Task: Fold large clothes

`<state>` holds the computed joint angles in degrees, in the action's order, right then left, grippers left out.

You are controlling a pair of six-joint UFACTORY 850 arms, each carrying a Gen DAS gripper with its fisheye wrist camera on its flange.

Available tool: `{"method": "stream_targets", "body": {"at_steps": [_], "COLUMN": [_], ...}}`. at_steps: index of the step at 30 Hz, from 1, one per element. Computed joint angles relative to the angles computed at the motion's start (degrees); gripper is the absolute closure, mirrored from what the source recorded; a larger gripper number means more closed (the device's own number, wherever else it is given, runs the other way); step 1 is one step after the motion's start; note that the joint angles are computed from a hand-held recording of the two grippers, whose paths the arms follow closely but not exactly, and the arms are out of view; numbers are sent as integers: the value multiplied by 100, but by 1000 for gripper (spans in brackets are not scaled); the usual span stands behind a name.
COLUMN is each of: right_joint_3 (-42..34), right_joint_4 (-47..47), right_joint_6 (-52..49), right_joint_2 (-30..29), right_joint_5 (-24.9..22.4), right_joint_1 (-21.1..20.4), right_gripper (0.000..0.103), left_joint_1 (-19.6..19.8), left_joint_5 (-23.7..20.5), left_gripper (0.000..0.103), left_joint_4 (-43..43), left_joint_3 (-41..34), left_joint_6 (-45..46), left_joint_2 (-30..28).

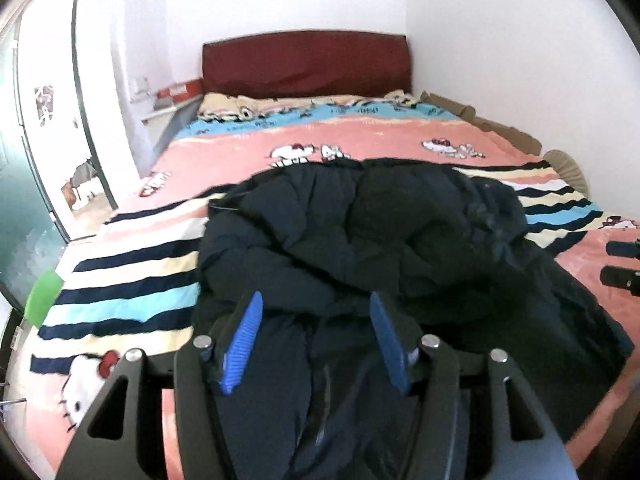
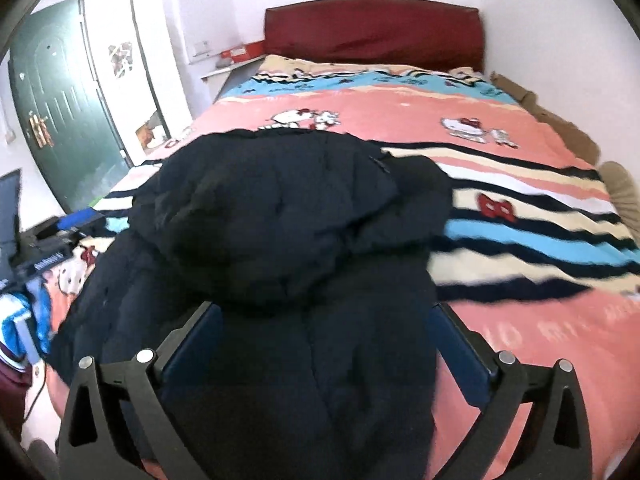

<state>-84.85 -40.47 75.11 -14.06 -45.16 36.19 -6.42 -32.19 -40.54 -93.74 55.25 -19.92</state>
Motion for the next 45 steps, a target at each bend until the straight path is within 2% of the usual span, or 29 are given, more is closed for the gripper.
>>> {"method": "stream_targets", "body": {"at_steps": [5,13,24,28,30,33,40,42,45], "right_joint_3": [400,922,1552,1649,1699,1746,1818,1784,1761], "right_joint_4": [68,382,1057,1325,1450,1561,2055,2335,2807], "right_joint_6": [251,561,644,542,463,373,-115,-425,-908], "right_joint_2": [361,718,982,971,968,984,982,920,855], "right_joint_5": [-421,-588,-102,90,206,331,738,825,1035], "right_joint_1": [206,247,131,69,33,-14,-176,-233,-332], "right_gripper": [1,1,1,1,1,1,1,0,1], "left_joint_1": [195,384,526,613,719,972,1687,1791,1903], "left_joint_5": [282,492,503,277,34,-573,-2466,-2841,-3654], "left_gripper": [48,46,44,44,44,44,44,44,44], "left_joint_4": [-443,-661,-528,-320,-200,-101,-393,-491,-801], "left_joint_3": [625,1121,1367,1321,1226,973,241,115,-90], "left_joint_6": [618,984,878,609,381,24,-620,-755,-899], "left_joint_2": [564,970,1079,949,809,502,-392,-580,-903]}}
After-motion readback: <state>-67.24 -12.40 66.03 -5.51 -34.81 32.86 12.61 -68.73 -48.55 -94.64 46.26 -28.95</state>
